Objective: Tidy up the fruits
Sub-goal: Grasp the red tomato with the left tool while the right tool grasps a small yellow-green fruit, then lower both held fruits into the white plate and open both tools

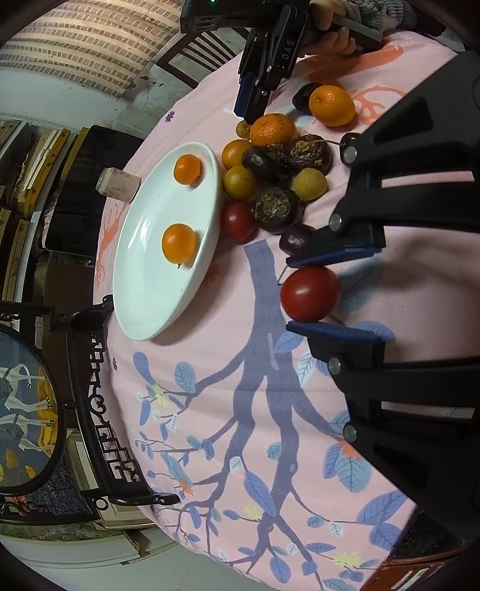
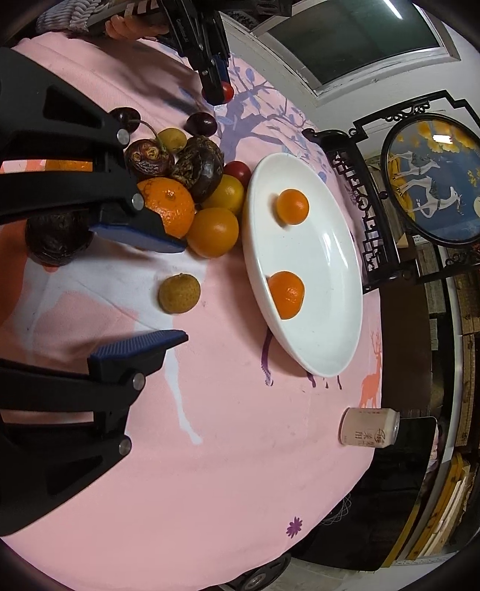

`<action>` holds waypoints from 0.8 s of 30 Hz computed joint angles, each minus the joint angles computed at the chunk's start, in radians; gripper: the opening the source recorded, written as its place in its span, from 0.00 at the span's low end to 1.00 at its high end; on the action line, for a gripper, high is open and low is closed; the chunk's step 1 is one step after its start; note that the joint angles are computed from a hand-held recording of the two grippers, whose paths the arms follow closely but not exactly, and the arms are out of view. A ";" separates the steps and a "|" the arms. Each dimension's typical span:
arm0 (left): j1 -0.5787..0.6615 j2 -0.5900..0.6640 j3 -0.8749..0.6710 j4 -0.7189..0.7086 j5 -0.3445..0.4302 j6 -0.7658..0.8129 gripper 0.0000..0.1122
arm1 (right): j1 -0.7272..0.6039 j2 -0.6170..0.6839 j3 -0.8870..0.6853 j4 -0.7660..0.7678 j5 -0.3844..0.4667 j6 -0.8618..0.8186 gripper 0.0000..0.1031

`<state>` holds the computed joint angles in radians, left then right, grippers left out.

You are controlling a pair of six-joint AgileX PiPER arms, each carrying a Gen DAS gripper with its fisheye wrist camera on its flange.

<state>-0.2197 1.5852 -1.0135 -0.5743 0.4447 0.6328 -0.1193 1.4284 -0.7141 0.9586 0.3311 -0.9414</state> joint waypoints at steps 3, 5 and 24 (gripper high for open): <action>0.001 0.001 0.000 -0.008 0.004 0.008 0.26 | 0.013 0.002 0.002 0.010 -0.019 -0.012 0.41; 0.002 0.003 -0.002 -0.011 0.008 0.013 0.26 | 0.013 0.013 -0.004 0.011 -0.022 -0.009 0.40; -0.063 0.124 -0.270 0.131 0.088 -0.216 0.26 | -0.082 -0.007 -0.095 0.172 0.083 -0.051 0.24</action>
